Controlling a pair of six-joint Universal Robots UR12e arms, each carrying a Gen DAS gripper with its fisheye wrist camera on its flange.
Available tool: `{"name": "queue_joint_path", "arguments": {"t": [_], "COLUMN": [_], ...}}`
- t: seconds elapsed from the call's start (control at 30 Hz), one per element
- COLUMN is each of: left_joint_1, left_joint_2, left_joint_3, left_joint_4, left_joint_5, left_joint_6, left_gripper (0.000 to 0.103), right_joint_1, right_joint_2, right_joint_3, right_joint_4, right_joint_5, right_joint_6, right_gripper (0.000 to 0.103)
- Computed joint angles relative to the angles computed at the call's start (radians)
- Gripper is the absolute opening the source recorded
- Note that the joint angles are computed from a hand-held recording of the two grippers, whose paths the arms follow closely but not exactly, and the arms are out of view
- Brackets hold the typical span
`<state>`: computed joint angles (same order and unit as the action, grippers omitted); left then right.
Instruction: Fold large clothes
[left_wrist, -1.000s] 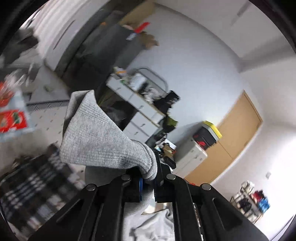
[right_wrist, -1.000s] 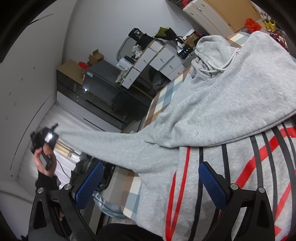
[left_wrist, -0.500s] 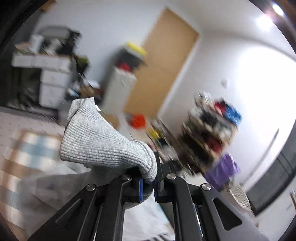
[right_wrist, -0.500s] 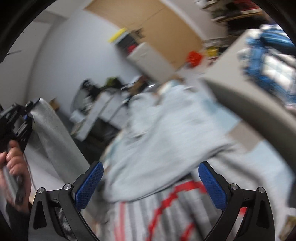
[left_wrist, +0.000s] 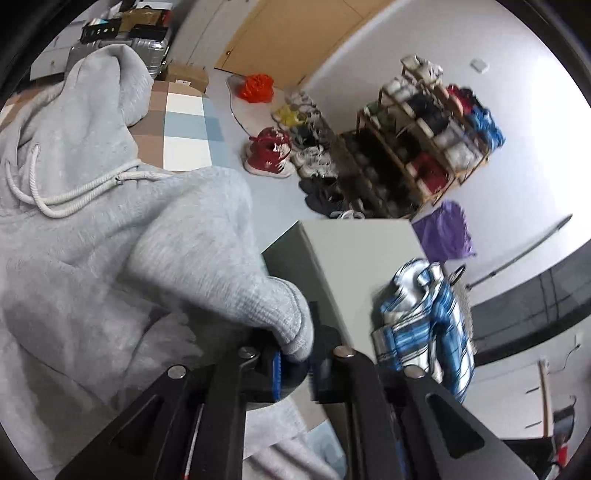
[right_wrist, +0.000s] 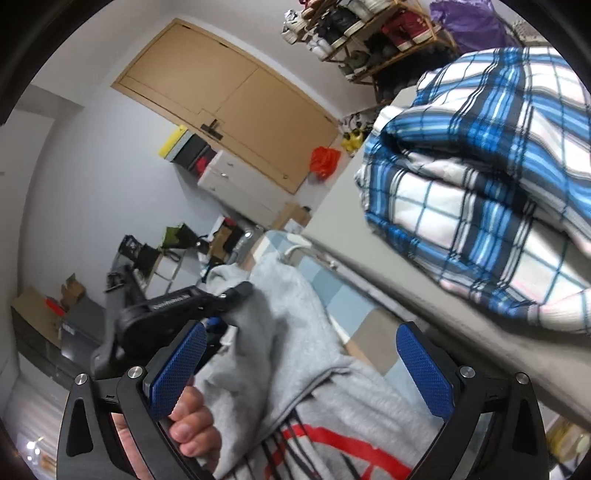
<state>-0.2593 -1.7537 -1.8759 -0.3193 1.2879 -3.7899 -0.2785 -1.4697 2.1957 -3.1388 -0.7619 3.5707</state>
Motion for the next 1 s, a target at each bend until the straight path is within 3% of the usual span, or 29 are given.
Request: {"name": "queue_joint_path", "arguments": {"t": [0.03,0.07,0.1,0.13,0.2,0.3,0.37,0.47,0.5,0.57,0.73,0.83,0.97,1.0], "left_joint_1": [-0.003,-0.006,-0.012,-0.015,-0.006,0.010,0.001,0.003,0.003,-0.015,-0.030,-0.067,-0.111,-0.112], "left_joint_2": [0.013,0.026,0.041,0.064,0.111,0.222,0.296,0.354,0.373,0.406,0.400,0.376,0.370,0.363], "left_joint_3": [0.002,-0.004,-0.017,-0.034,-0.066,-0.120,-0.171,-0.237,-0.264,-0.316,-0.369,-0.375,-0.387,-0.378], "left_joint_4": [-0.025,-0.026,-0.007,0.022,0.044,-0.033,-0.086,-0.171,-0.191,-0.277,-0.358,-0.365,-0.332,-0.340], "left_joint_5": [0.010,0.043,0.079,0.097,0.097,0.108,0.203,0.292,0.316,0.434,0.511,0.585,0.695,0.702], "left_joint_6": [0.027,0.049,0.067,0.099,0.153,0.222,0.268,0.352,0.366,0.353,0.302,0.327,0.337,0.331], "left_gripper": [0.036,0.047,0.069,0.082,0.083,0.083,0.084,0.086,0.086,0.086,0.086,0.087,0.089,0.089], "right_joint_1": [0.001,0.004,0.009,0.012,0.016,0.023,0.031,0.043,0.047,0.062,0.135,0.212,0.344,0.363], "right_joint_2": [0.001,0.000,-0.001,-0.003,-0.004,-0.008,-0.010,-0.013,-0.015,-0.016,-0.005,0.015,0.060,0.076], "right_joint_3": [-0.001,-0.002,-0.003,-0.002,-0.002,-0.003,-0.008,-0.015,-0.017,-0.030,-0.112,-0.200,-0.286,-0.301], "right_joint_4": [0.005,0.009,0.011,0.012,0.013,0.024,0.052,0.106,0.129,0.165,0.276,0.412,0.447,0.446], "right_joint_5": [0.009,0.011,0.008,0.010,0.018,0.021,0.026,0.040,0.044,0.034,-0.137,-0.283,-0.599,-0.659], "right_joint_6": [-0.005,-0.015,-0.018,-0.025,-0.041,-0.070,-0.097,-0.132,-0.154,-0.207,-0.331,-0.575,-0.930,-0.967], "right_gripper": [0.103,0.103,0.103,0.103,0.103,0.103,0.103,0.103,0.103,0.103,0.103,0.103,0.103,0.103]}}
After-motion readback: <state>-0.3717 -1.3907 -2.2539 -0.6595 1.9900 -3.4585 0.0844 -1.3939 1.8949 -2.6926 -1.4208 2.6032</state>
